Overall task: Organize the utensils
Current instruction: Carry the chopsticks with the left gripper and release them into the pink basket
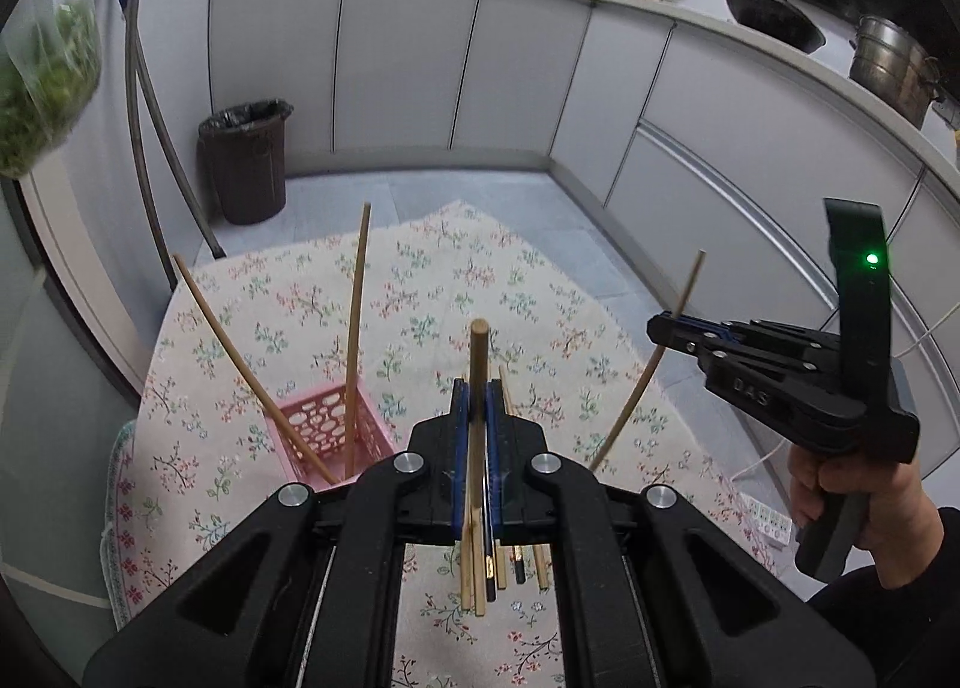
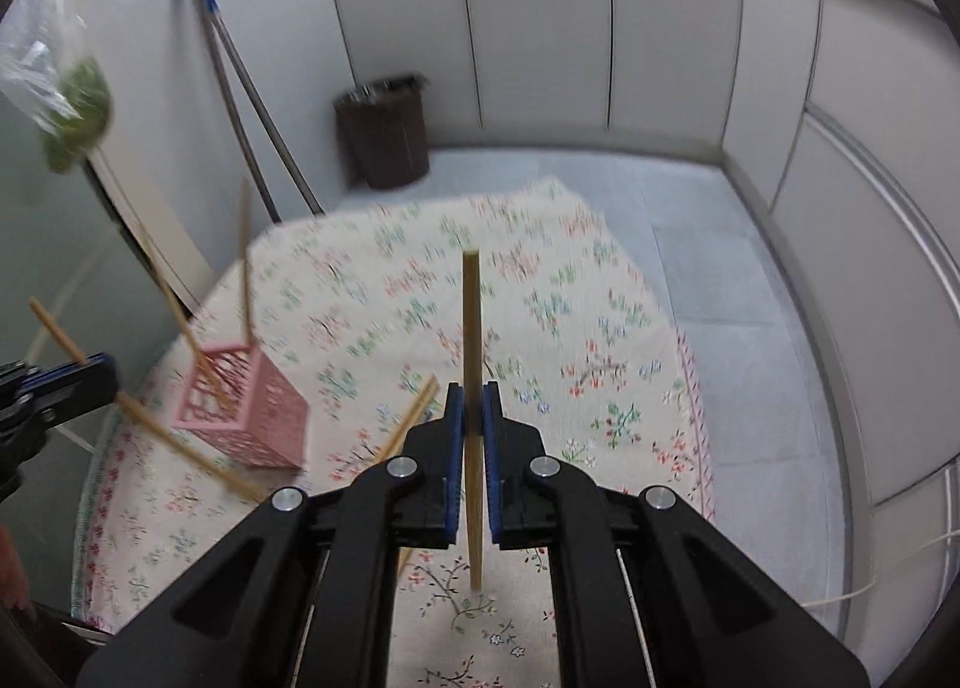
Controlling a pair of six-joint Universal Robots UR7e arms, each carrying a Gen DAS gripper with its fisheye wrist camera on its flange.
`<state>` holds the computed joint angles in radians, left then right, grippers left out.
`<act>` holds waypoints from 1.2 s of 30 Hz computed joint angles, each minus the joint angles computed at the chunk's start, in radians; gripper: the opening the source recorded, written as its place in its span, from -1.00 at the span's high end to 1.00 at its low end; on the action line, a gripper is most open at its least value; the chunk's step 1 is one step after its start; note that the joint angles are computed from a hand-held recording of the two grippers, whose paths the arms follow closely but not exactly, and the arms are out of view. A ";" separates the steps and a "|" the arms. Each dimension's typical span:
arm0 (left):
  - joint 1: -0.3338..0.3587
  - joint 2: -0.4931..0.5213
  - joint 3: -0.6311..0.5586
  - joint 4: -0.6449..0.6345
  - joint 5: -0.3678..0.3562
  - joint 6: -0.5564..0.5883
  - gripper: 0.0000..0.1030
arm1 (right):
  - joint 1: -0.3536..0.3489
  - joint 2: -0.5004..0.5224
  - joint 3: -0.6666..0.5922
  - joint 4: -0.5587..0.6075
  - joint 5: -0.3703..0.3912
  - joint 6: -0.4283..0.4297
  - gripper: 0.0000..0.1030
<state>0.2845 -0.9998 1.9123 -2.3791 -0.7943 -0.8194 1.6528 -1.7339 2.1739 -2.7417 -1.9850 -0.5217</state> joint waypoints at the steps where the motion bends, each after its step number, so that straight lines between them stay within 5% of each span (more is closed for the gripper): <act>1: -0.009 -0.004 0.002 -0.008 0.019 0.005 0.91 | 0.007 -0.010 0.000 -0.001 0.009 -0.001 0.88; 19: -0.060 -0.103 0.030 0.050 0.290 -0.047 0.91 | 0.104 -0.073 -0.035 -0.007 0.170 0.035 0.88; 36: 0.046 -0.088 0.050 0.081 0.192 -0.104 0.91 | 0.152 -0.038 0.000 -0.026 0.161 0.046 0.88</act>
